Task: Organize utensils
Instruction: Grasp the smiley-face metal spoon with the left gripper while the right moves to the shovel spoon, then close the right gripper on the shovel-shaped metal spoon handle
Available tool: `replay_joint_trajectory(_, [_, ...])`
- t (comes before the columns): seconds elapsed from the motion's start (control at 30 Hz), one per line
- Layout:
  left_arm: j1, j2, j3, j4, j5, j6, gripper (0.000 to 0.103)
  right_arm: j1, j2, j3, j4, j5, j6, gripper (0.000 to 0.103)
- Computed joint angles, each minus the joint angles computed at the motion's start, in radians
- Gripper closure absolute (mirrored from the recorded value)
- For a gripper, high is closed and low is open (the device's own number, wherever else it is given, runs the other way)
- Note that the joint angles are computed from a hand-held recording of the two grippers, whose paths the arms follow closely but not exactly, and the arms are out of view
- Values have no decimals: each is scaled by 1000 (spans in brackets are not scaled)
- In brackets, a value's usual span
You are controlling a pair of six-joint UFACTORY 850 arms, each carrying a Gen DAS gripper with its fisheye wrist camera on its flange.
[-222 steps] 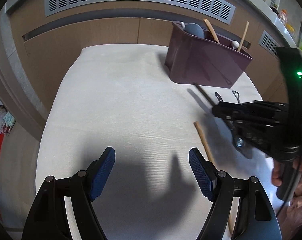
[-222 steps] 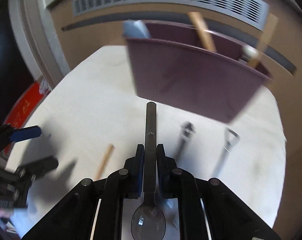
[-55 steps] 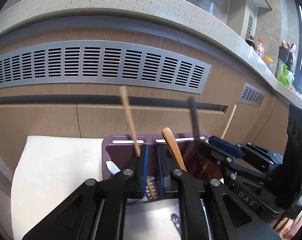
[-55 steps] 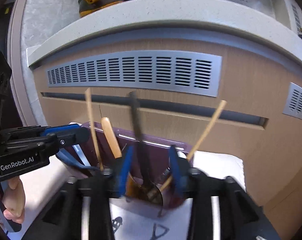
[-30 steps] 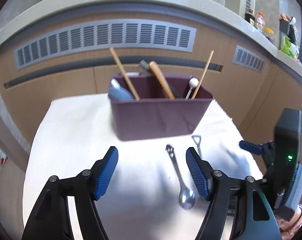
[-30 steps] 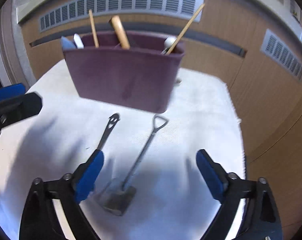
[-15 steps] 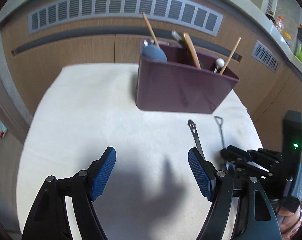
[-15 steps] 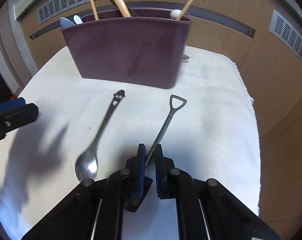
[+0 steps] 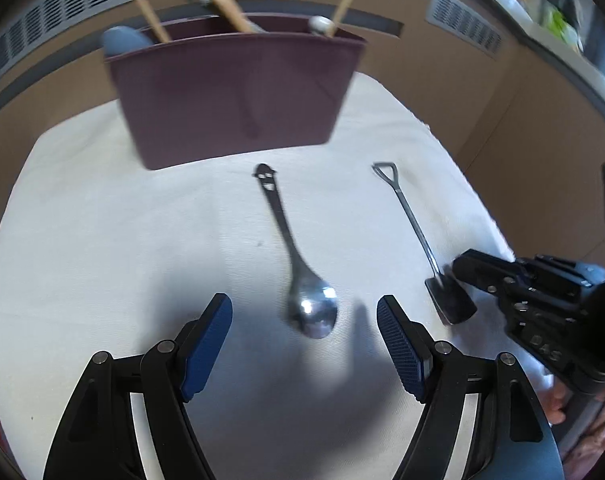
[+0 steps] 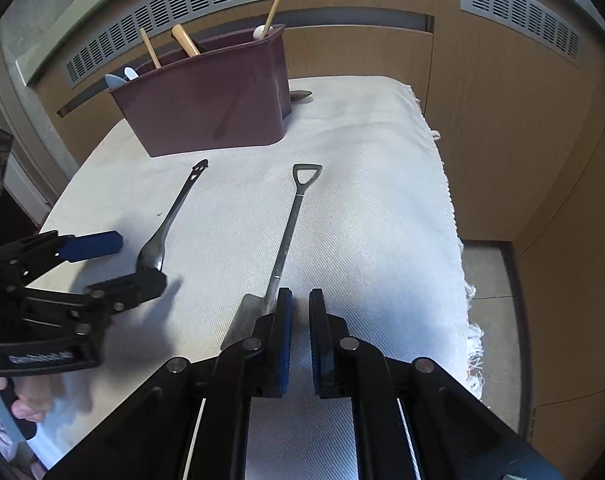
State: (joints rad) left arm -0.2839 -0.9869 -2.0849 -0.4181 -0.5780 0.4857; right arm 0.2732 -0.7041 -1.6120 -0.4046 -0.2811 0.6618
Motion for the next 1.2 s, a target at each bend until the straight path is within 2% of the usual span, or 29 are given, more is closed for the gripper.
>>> replay_joint_trajectory(0.03, [-7, -2, -1, 29, 10, -11, 31, -1, 3, 6, -1, 6, 4, 96])
replay_joint_trajectory(0.07, [-14, -7, -4, 64, 21, -30, 39, -1, 4, 7, -8, 8, 12, 95])
replay_joint_trajectory(0.17, [-25, 0, 19, 129, 71, -62, 53, -2, 13, 22, -38, 19, 41, 93])
replay_joint_trajectory(0.2, [-22, 7, 29, 107, 77, -36, 65, 0, 14, 23, -64, 18, 65, 93])
replay_joint_trajectory(0.23, [-16, 12, 36, 83, 74, -12, 73, 1, 13, 19, -76, 15, 73, 93])
replay_joint_trajectory(0.3, [-8, 20, 46, 70, 70, -6, 73, 2, 2, 1, -60, 6, 56, 93])
replay_joint_trajectory(0.4, [10, 60, 106, 65, 91, 16, 73, -3, -30, -58, 94, -16, -87, 93])
replay_joint_trajectory(0.53, [40, 110, 190, 48, 98, 57, 73, -4, -111, -195, 202, -95, -185, 84])
replay_joint_trajectory(0.67, [77, 152, 258, 10, 96, 94, 73, 4, -223, -386, 162, -213, -143, 83])
replay_joint_trajectory(0.73, [96, 167, 279, -31, 88, 122, 73, 6, -298, -512, 153, -309, -117, 83])
replay_joint_trajectory(0.8, [112, 163, 274, -88, 63, 157, 73, 11, -334, -574, 123, -341, -90, 83])
replay_joint_trajectory(0.83, [121, 163, 273, -122, 51, 177, 73, 16, -349, -600, 101, -361, -89, 87])
replay_joint_trajectory(0.87, [127, 163, 274, -149, 42, 192, 73, 21, -351, -604, 90, -361, -95, 97])
replay_joint_trajectory(1.0, [145, 181, 303, -277, 58, 288, 73, 33, -318, -544, 105, -320, -149, 97])
replay_joint_trajectory(1.2, [152, 235, 344, -468, 132, 491, 73, 26, -209, -357, 157, -196, -204, 97])
